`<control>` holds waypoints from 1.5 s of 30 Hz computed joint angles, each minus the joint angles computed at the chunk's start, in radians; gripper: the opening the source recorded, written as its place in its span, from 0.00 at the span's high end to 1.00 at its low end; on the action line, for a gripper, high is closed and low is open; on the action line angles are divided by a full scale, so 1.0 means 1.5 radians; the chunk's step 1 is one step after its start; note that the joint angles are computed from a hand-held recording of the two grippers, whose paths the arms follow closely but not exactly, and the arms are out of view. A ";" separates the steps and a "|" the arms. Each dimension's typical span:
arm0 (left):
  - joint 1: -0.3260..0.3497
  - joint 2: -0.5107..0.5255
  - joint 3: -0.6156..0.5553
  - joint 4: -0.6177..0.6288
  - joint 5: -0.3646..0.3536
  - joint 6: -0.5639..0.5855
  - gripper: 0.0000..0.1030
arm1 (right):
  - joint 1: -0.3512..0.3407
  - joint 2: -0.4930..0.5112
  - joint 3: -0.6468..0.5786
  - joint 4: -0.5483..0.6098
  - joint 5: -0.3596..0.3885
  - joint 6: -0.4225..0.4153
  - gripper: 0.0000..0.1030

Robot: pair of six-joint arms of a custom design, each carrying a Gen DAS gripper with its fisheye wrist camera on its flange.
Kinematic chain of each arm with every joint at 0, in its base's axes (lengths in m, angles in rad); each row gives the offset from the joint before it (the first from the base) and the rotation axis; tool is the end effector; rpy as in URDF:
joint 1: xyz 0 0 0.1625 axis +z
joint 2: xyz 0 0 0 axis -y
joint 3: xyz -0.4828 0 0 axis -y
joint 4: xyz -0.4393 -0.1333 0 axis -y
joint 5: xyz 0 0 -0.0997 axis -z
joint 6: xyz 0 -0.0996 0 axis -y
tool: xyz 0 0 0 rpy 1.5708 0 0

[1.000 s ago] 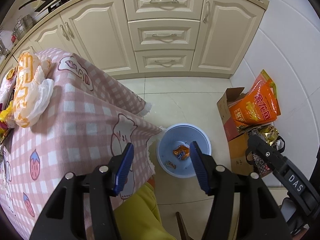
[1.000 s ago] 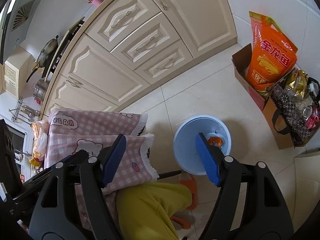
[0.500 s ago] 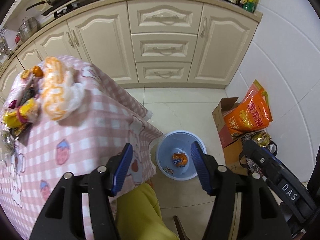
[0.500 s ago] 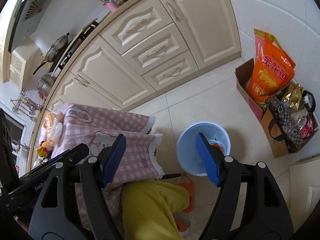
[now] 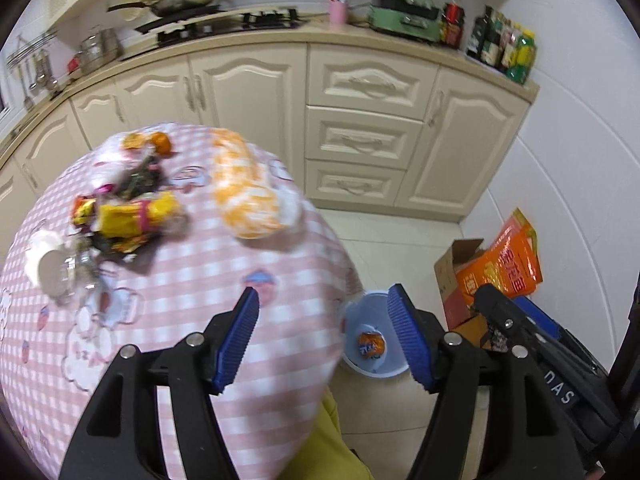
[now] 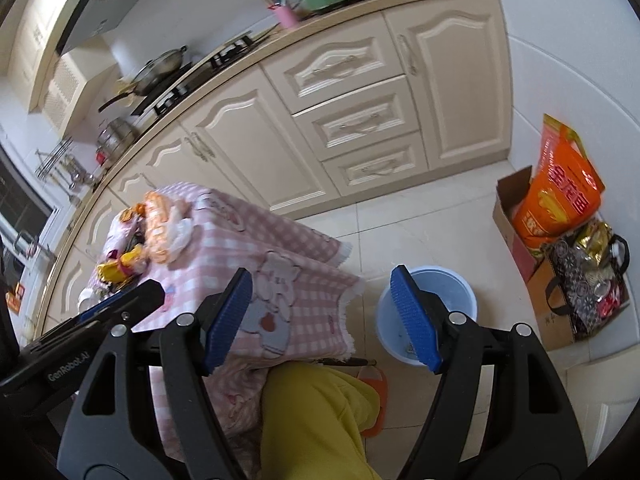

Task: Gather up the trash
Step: 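Move the left tool back to the table and grasp the clear plastic wrapper, then grasp the orange-and-white bread bag with the right tool while the left holds the wrapper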

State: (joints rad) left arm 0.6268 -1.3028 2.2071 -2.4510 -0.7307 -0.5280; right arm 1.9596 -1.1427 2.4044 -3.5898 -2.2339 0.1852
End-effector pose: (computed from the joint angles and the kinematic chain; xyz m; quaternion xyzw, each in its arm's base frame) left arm -0.2812 -0.4598 0.2139 0.1933 0.8923 -0.2656 0.3096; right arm 0.2412 -0.3988 0.1947 -0.0304 -0.8862 0.4209 0.1911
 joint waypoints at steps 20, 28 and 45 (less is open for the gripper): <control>0.060 -0.156 0.021 0.119 0.088 -0.107 0.26 | 0.083 0.121 -0.136 0.104 -0.023 -0.038 0.30; 0.109 -0.164 0.001 0.127 0.089 -0.117 0.26 | 0.088 0.156 -0.193 0.143 -0.035 -0.077 0.19; 0.206 -0.125 -0.036 0.087 0.056 -0.116 0.75 | 0.054 0.238 -0.317 0.238 -0.020 -0.148 0.15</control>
